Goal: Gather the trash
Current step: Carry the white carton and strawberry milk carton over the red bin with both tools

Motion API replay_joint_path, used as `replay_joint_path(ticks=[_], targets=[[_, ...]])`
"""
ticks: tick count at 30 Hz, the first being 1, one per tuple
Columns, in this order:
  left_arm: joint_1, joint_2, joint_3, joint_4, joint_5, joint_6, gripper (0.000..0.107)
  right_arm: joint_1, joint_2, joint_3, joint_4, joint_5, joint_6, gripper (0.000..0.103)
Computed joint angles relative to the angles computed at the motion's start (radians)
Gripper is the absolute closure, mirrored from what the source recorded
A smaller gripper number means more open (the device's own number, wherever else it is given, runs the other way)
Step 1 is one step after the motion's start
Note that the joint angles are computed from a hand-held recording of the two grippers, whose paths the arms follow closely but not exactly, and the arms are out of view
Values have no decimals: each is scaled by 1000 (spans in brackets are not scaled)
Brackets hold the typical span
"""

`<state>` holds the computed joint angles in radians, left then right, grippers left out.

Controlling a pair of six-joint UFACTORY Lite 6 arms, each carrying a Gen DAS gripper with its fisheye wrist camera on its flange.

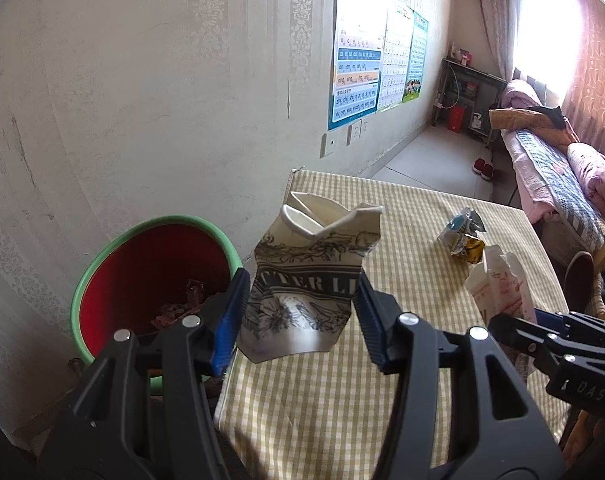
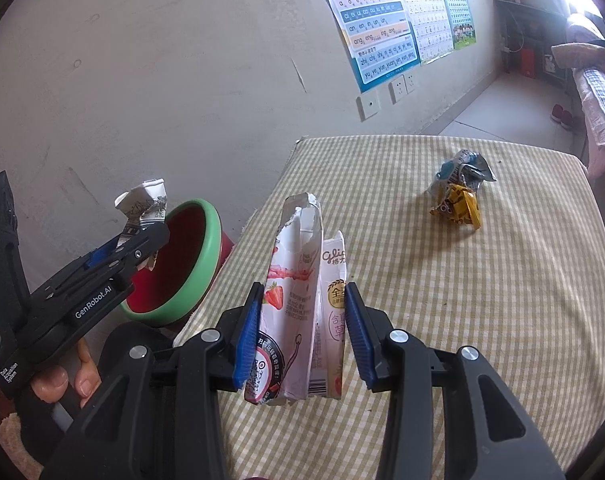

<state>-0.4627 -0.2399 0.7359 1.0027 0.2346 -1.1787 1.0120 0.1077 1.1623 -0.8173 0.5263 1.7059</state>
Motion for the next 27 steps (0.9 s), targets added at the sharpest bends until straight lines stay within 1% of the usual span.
replay_joint_path(ticks=[7,16,27], targets=[[41,-16,-4,-35,-5,44,57,-13,39,50,22,-24,-44,63],[107,-30,-4,-45,-2,82,57,-22,133,169,74,-36,-147,63],[232,-42,-17,-157,-32,243,57,-30,264,344,176,-51,-295,63]])
